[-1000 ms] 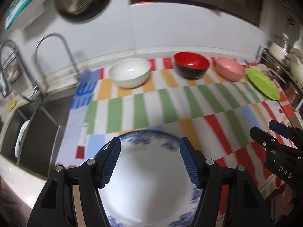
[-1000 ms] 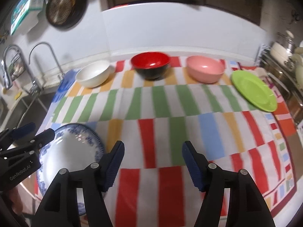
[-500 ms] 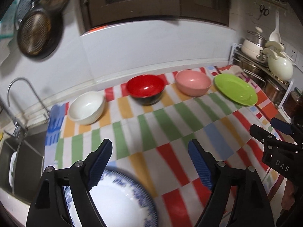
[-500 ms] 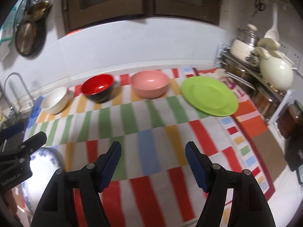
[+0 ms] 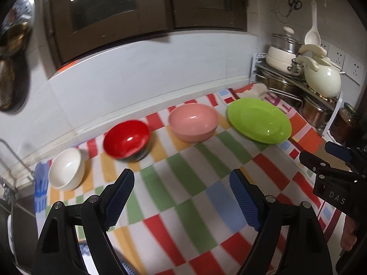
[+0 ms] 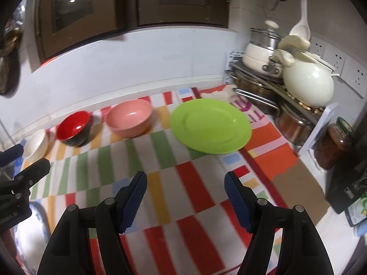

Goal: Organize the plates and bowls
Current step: 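Move both tools toward the lime-green plate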

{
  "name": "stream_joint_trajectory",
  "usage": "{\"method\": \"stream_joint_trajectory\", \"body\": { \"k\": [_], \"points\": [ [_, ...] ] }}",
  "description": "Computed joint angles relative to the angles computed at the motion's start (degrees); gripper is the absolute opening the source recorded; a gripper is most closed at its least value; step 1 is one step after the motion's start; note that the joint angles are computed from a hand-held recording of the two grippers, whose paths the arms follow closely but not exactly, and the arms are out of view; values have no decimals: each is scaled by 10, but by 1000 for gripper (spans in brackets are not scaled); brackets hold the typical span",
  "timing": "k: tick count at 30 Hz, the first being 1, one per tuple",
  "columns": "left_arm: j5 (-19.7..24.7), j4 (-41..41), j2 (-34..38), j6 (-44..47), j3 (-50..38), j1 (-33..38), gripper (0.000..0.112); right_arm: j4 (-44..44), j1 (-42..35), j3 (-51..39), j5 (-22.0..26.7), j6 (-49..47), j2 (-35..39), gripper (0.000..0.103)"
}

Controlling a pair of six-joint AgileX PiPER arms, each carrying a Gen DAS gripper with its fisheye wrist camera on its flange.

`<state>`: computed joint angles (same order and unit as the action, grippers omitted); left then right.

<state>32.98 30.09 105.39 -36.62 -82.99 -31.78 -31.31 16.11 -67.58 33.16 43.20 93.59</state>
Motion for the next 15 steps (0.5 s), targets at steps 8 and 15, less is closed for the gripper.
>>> {"method": "stream_joint_trajectory", "body": {
  "k": [8, 15],
  "points": [
    [57, -75, 106, 91, -176, -13, 85, 47, -73, -45, -6, -70, 30, 70],
    [114, -107, 207, 157, -352, -13, 85, 59, -110, -96, -6, -103, 69, 71]
  ]
}}
